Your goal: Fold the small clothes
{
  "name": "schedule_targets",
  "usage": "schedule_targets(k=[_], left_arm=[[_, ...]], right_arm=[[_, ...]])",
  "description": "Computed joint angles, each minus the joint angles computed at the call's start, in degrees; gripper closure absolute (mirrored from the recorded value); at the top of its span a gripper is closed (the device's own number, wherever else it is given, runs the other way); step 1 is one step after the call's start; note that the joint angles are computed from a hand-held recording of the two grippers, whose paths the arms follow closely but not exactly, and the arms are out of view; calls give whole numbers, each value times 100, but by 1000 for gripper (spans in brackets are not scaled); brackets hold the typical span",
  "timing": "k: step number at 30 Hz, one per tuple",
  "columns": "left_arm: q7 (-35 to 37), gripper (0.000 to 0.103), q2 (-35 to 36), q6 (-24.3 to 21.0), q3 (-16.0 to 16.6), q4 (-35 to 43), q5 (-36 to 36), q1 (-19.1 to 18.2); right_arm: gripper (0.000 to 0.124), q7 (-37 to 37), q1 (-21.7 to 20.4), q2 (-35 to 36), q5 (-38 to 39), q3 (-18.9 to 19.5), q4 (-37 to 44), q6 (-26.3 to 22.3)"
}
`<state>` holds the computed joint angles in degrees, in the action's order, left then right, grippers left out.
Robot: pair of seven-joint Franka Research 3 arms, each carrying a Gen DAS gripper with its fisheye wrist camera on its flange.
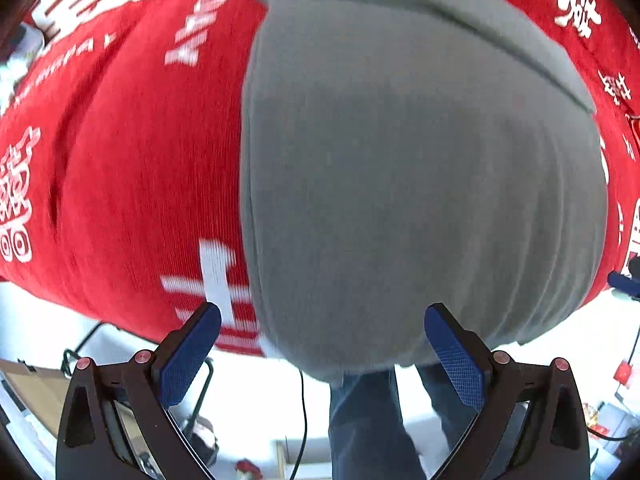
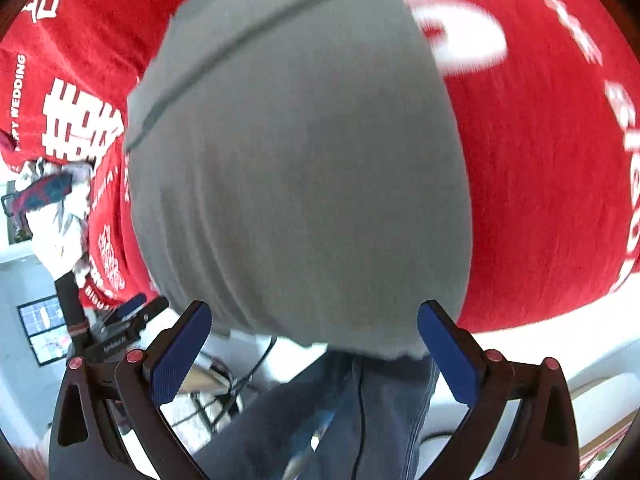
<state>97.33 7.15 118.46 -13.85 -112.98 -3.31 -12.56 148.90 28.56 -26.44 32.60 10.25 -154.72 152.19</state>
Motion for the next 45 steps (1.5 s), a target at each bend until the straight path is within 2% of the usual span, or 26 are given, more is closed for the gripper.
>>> schedule_targets(k=[3,5,12,15,17,18,19,20,21,22,24,28,31,33,36,39,40,42,45], left_arm=[[142,1,-125,-97,6,-341,-164,37],[200,1,-125,-122,1,-502,-210,28],[275,1,49,195,-18,-789,-143,-14],[233,2,-109,272,-82,-934,-238,-72],[295,13,-130,262,-64,-921,-198,-75],[352,25,-173,246,-61,-970,-245,-67],[419,42,-186,183,-50,-959,-315,-52],[531,55,-176,66,-27,-906,-409,-18],[673,83,-175,-69,-12,-877,-550,19],[843,94,-149,-208,4,-802,-698,61],[1041,93,-191,-378,27,-741,-913,119],[1433,93,-322,-867,105,-414,-1501,252],[1610,93,-316,-1064,155,33,-1932,322],[1621,93,-213,-1000,157,355,-2140,339],[1437,94,308,-704,88,1092,-2279,312],[1068,94,1089,-222,-57,2049,-2021,175],[964,94,1312,-135,-102,2315,-1913,149],[624,94,1849,65,-148,2960,-1458,-36],[394,93,2331,93,-136,3639,-806,-160]], right_arm=[[21,-267,465,102,597,-80,-198,118],[21,-331,621,236,843,-63,-273,109],[21,-1029,1103,905,1840,-30,-477,829],[27,-1562,1268,1116,2361,-79,-432,1089],[57,-1717,1262,1167,2565,-77,-408,1102],[62,-1750,1243,1194,2653,-74,-378,1085],[80,-1825,1262,1183,2806,-48,-381,1170],[102,-1821,1268,1157,2870,-2,-394,1203],[106,-1647,1197,1077,2712,59,-421,1129],[109,-1635,1225,1003,2766,91,-450,1203],[109,-1575,1274,847,2804,128,-487,1294],[110,-1602,1456,378,3045,110,-580,1783],[110,-1329,1219,-26,2589,141,-618,2114],[110,-1231,1006,-105,2171,70,-561,2273],[110,-1712,1100,29,1952,-604,-382,2509],[110,-2471,1077,391,1878,-1313,-27,2342],[110,-2688,996,536,1913,-1443,110,2222],[112,-2988,772,758,2027,-1604,336,2005],[114,-2813,161,953,1782,-1433,470,1767]])
